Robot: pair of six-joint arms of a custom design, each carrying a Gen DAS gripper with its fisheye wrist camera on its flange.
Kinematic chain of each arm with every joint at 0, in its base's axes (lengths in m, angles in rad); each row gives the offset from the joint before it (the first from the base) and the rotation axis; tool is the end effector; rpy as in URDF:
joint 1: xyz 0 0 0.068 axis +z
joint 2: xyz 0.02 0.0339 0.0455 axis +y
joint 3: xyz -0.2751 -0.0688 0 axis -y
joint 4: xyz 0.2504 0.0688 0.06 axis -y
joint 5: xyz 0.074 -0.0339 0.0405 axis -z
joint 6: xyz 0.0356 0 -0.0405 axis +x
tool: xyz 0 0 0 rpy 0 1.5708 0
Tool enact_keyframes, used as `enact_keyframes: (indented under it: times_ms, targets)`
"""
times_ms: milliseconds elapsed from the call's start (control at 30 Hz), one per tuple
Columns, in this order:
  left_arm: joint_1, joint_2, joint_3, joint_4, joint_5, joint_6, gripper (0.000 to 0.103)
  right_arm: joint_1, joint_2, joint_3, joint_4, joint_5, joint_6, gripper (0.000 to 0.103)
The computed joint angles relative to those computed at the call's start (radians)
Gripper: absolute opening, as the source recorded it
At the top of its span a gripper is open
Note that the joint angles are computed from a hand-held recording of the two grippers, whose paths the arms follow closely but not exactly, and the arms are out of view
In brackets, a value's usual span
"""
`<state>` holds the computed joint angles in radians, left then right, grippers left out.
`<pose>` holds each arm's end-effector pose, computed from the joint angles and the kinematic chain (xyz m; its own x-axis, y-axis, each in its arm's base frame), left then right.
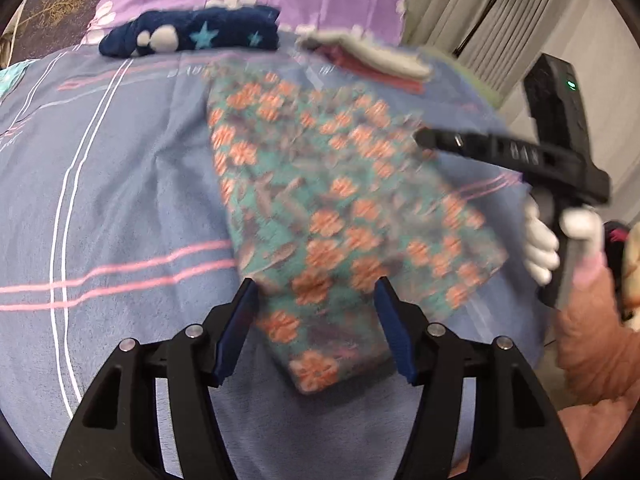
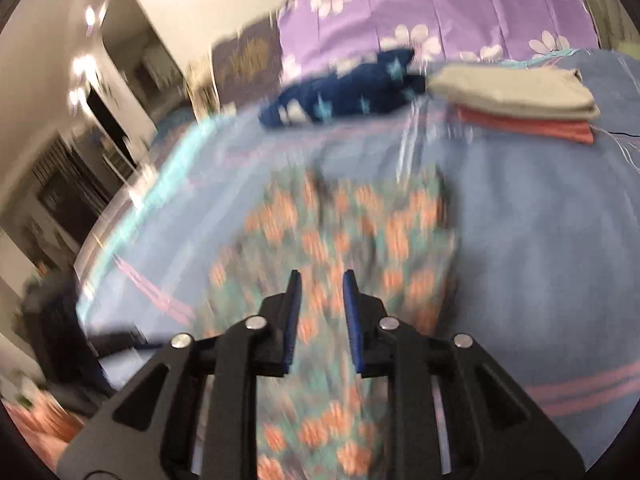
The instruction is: Fold small clothes
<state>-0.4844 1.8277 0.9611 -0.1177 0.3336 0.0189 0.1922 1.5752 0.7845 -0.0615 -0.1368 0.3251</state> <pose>0.3108 -0.1767 0.1379 -0.7256 0.4020 -0.5585 0.6142 0.7443 -0.2622 0.3052 0.0643 0.1706 -0.7888 0.1689 -0.5911 -0.0268 0.9512 0.3075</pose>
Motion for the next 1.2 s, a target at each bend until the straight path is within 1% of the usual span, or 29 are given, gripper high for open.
enact_keyframes:
  times_ms: [33,67,100,167,200,300,400,467,533,567,600,633,733,867,900,933,967,1000,1033,1100,1200]
  targets:
    - [-0.005,0.028,0.009,-0.013,-0.026,0.01,0.071,0.022,0.034,0.012,-0.022,0.071,0.002,0.022]
    - [0.004,0.044,0.001,0.008,-0.01,0.005,0.072,0.046,0.051,-0.011,-0.002,0.147,-0.015,0.019]
    - [0.009,0.037,-0.019,0.038,0.001,-0.007,0.072,0.061,0.039,-0.041,0.04,0.178,-0.027,0.019]
    - [0.005,0.022,-0.022,0.027,-0.014,-0.006,0.072,0.1,-0.013,-0.056,0.019,0.243,-0.005,0.022]
    - [0.003,0.014,-0.026,0.024,-0.022,-0.005,0.072,0.111,-0.056,-0.08,0.028,0.248,0.01,0.022]
    - [-0.003,0.0,-0.038,0.021,-0.036,-0.007,0.072,0.123,-0.185,-0.151,0.051,0.165,0.031,0.023]
    - [-0.001,-0.006,-0.053,0.032,-0.035,-0.011,0.072,0.162,-0.266,-0.205,0.023,0.171,0.034,0.024]
    - [-0.001,-0.012,-0.062,0.035,-0.037,-0.004,0.072,0.184,-0.256,-0.227,0.017,0.179,0.047,0.03]
    - [-0.001,-0.014,-0.072,0.043,-0.036,0.007,0.073,0.2,-0.188,-0.208,-0.02,0.209,0.067,0.032]
    - [-0.001,-0.013,-0.074,0.046,-0.036,0.011,0.073,0.191,-0.182,-0.247,0.037,0.199,0.069,0.032]
    - [-0.001,-0.014,-0.078,0.051,-0.038,0.014,0.073,0.188,-0.199,-0.273,0.07,0.195,0.074,0.032]
    - [-0.002,-0.016,-0.082,0.055,-0.041,0.016,0.073,0.193,-0.212,-0.27,0.053,0.196,0.081,0.032]
    - [-0.001,-0.018,-0.084,0.057,-0.04,0.015,0.074,0.189,-0.243,-0.262,0.03,0.168,0.112,0.038]
    - [0.001,-0.021,-0.086,0.062,-0.036,0.008,0.074,0.151,-0.283,-0.264,0.019,0.131,0.143,0.039]
    - [0.004,-0.024,-0.085,0.061,-0.028,0.004,0.074,0.14,-0.294,-0.264,0.014,0.128,0.15,0.04]
    - [0.011,-0.027,-0.082,0.057,-0.011,-0.001,0.074,0.132,-0.304,-0.262,0.004,0.149,0.159,0.046]
    - [0.02,-0.028,-0.079,0.054,0.014,-0.007,0.074,0.118,-0.311,-0.264,0.003,0.157,0.159,0.048]
    - [0.04,-0.025,-0.067,0.048,0.069,-0.017,0.074,0.102,-0.311,-0.262,0.004,0.159,0.159,0.048]
    - [0.052,-0.018,-0.054,0.046,0.103,-0.029,0.074,0.079,-0.311,-0.264,0.012,0.149,0.159,0.048]
    - [0.074,0.002,-0.019,0.048,0.148,-0.059,0.074,0.025,-0.297,-0.266,0.036,0.109,0.169,0.048]
    - [0.084,0.042,0.037,0.062,0.165,-0.08,0.073,-0.065,-0.234,-0.258,0.088,-0.009,0.193,0.048]
